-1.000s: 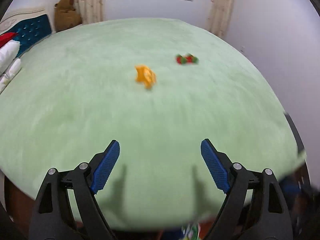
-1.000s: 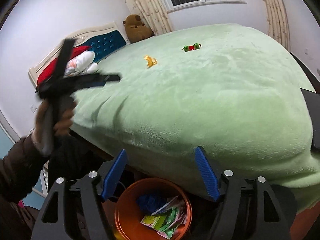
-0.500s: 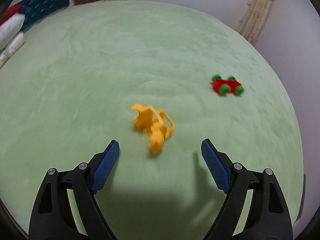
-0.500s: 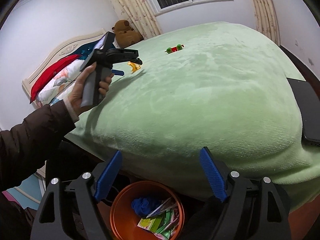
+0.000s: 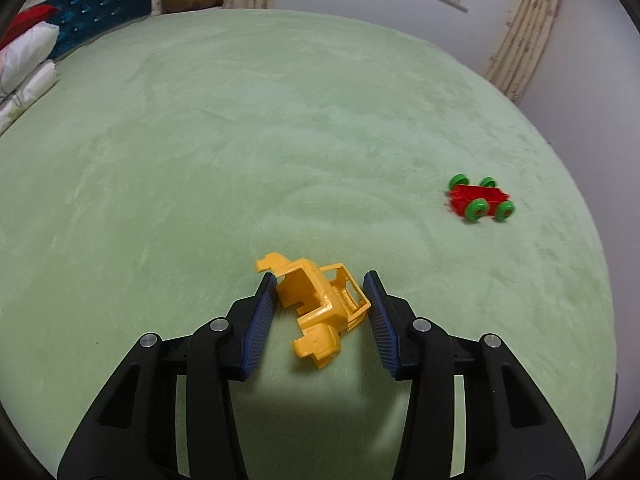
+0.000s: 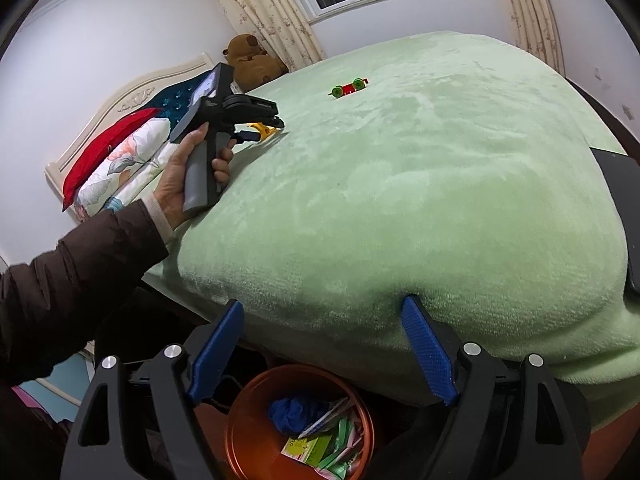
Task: Collect trash
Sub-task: 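Grasp the yellow toy piece with the left tool, then grasp the red toy car with the right tool while the left tool holds the yellow piece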
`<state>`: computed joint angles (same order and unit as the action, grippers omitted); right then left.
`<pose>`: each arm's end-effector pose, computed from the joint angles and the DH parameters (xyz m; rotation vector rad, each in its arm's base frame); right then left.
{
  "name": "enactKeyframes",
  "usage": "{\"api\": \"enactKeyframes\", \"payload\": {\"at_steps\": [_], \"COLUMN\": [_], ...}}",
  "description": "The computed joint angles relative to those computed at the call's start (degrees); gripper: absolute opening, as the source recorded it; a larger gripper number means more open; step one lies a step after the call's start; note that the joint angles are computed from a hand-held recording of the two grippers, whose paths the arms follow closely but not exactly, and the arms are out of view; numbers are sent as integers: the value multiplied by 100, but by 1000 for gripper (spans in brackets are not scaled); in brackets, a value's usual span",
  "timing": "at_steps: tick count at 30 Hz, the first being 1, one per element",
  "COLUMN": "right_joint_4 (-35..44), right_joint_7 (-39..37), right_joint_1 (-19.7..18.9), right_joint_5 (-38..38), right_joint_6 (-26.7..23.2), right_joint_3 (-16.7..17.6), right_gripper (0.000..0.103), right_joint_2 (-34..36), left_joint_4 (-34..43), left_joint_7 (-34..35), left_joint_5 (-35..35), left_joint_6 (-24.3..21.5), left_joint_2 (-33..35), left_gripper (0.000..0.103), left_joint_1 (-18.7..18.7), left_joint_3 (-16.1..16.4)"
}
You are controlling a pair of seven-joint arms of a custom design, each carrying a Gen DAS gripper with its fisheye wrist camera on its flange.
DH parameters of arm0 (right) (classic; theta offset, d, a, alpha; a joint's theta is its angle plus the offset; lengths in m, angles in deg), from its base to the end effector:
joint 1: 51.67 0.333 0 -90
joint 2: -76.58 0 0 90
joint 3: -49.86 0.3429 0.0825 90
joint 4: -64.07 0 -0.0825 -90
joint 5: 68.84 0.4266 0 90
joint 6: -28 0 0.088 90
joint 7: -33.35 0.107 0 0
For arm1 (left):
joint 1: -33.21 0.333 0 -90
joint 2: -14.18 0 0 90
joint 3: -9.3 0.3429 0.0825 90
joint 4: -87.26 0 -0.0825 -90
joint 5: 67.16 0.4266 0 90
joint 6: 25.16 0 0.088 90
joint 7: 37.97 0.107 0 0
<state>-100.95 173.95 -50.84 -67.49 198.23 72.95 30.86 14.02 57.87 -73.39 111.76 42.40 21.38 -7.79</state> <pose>0.3407 0.1485 0.4748 -1.2079 1.9724 -0.5072 0.7264 -0.3339 0.5689 -1.4730 2.4048 -0.9568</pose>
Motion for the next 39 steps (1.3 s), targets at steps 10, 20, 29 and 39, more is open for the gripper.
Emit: {"api": "enactKeyframes", "payload": {"at_steps": [10, 20, 29, 39], "right_joint_4": [710, 2657, 5541, 6996], "right_joint_7": [-653, -747, 903, 653], "right_joint_1": [-431, -2508, -3689, -2571], "right_joint_5": [-511, -1942, -4972, -5184], "right_joint_6": [-269, 18, -1678, -2847], "right_joint_3": [-27, 718, 1690, 917], "right_gripper": [81, 87, 88, 92], "right_joint_2": [243, 2100, 5111, 6384], "left_joint_4": [-1736, -2338, -2126, -2141], "left_joint_7": [2207, 3776, 3316, 3743], "left_joint_5": [-2158, -3983, -3762, -4388], "left_joint_6": [604, 538, 211, -61], "left_joint_2": [-1332, -1900, -1722, -1815], "left_gripper": [44, 44, 44, 44], "left_joint_1": [936, 926, 870, 999], "left_joint_3": [-481, -41, 215, 239]}}
